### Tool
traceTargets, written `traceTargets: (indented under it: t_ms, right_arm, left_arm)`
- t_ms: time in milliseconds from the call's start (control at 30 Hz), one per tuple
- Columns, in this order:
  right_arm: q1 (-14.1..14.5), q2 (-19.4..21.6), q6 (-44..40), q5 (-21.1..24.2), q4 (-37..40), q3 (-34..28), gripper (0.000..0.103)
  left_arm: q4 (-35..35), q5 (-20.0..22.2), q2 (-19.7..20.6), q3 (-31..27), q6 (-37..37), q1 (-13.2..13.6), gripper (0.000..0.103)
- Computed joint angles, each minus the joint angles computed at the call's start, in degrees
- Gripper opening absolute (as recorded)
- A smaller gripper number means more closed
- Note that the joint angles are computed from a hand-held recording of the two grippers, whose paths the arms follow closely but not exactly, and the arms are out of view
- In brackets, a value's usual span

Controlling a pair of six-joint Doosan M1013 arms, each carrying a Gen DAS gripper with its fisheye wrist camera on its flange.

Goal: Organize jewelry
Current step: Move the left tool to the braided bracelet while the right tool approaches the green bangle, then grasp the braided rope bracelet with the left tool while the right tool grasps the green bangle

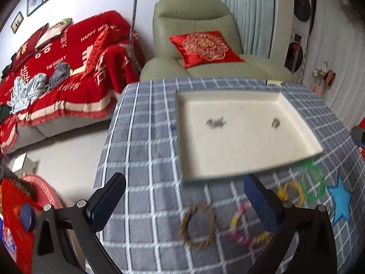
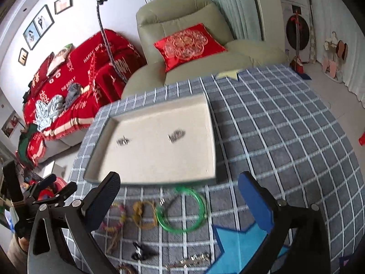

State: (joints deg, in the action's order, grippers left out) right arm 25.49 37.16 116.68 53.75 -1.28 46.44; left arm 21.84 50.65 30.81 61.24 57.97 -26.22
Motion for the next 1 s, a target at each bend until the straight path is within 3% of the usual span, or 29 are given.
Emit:
traceTargets:
  t_ms: [300, 567, 833, 933, 1000]
  right_arm:
    - [-0.06, -0.93, 1.98, 3.15, -1.53, 3.73, 0.103]
    - [0.42, 1.09, 2.65, 7.66, -4.36, 1.78, 0.103]
    - [1.12, 3.92, 1.69, 11.42, -6.01, -1.38, 0.079]
    - [1.86, 4.51, 0.99, 12.26, -8.72, -2.18, 0.078]
    - [2.35, 5.06, 0.12, 13.33, -10.23, -3.06, 0.077]
  left_arm:
    - [0.39, 1.43, -1.59, 5.11, -0.41, 0.23, 0.103]
    - [-0.32, 1.62, -1.22, 5.85, -0.99, 0.91, 0.103]
    - [-2.29, 2.61, -0.1, 4.91, 0.18, 0.92, 0.102]
    - [-2.64, 2.55, 0.15, 4.74, 0.26, 0.79, 0.102]
    - [-3.24, 2.03, 0.08, 4.81, 0.95, 0.71, 0.095]
